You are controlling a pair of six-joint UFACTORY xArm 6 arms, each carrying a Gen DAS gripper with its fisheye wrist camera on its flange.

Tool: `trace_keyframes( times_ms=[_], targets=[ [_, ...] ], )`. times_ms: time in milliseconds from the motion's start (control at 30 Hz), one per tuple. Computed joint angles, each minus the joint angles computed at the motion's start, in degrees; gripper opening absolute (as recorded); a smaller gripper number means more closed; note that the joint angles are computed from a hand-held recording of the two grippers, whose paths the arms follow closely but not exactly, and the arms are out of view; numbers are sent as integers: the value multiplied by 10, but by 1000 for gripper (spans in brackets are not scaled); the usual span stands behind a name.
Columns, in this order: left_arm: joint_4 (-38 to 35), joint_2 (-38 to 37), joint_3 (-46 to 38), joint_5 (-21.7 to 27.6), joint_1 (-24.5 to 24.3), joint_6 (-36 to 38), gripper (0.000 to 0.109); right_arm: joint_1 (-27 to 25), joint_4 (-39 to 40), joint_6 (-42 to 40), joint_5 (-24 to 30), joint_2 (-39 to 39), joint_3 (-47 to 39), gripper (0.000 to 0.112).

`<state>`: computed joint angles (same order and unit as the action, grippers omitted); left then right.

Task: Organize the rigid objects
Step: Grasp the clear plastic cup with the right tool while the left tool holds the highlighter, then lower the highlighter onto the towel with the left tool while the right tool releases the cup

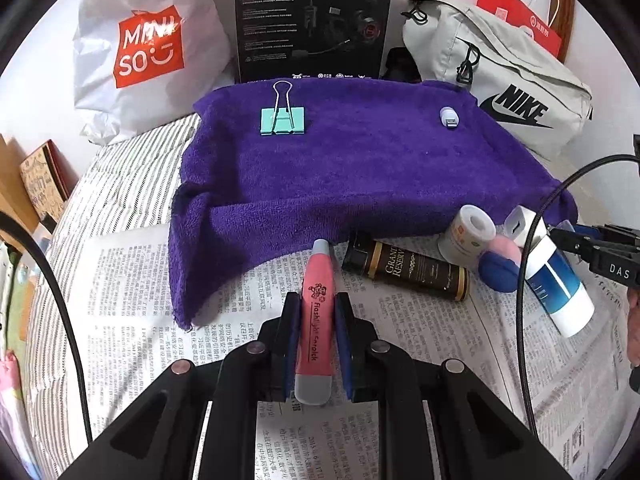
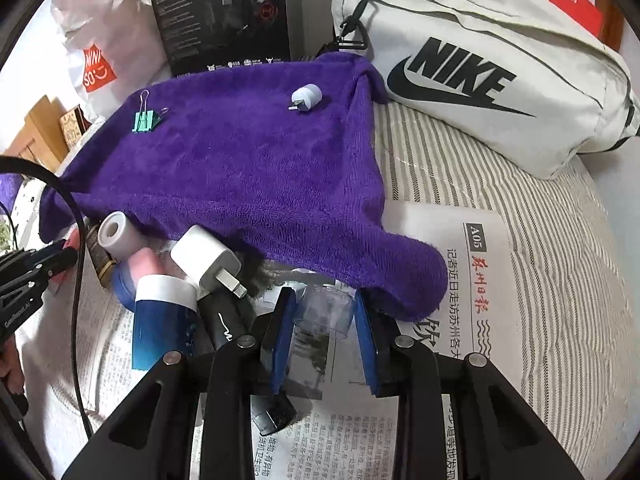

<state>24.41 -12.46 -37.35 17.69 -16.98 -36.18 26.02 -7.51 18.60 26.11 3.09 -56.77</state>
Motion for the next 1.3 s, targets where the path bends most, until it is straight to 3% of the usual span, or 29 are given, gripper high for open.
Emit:
trace_keyframes(
  times_ms=[233, 800, 1300],
  targets=[
    [-136, -21, 17, -7, -4, 105, 17, -6, 36, -26, -7, -20, 13, 30],
    [-128, -69, 11, 28, -16, 117, 17, -8, 61, -70, -18, -52, 23, 30],
    [-146, -53, -33, 41, -3, 145, 17, -11, 65, -77, -33, -48, 11, 30]
  ],
)
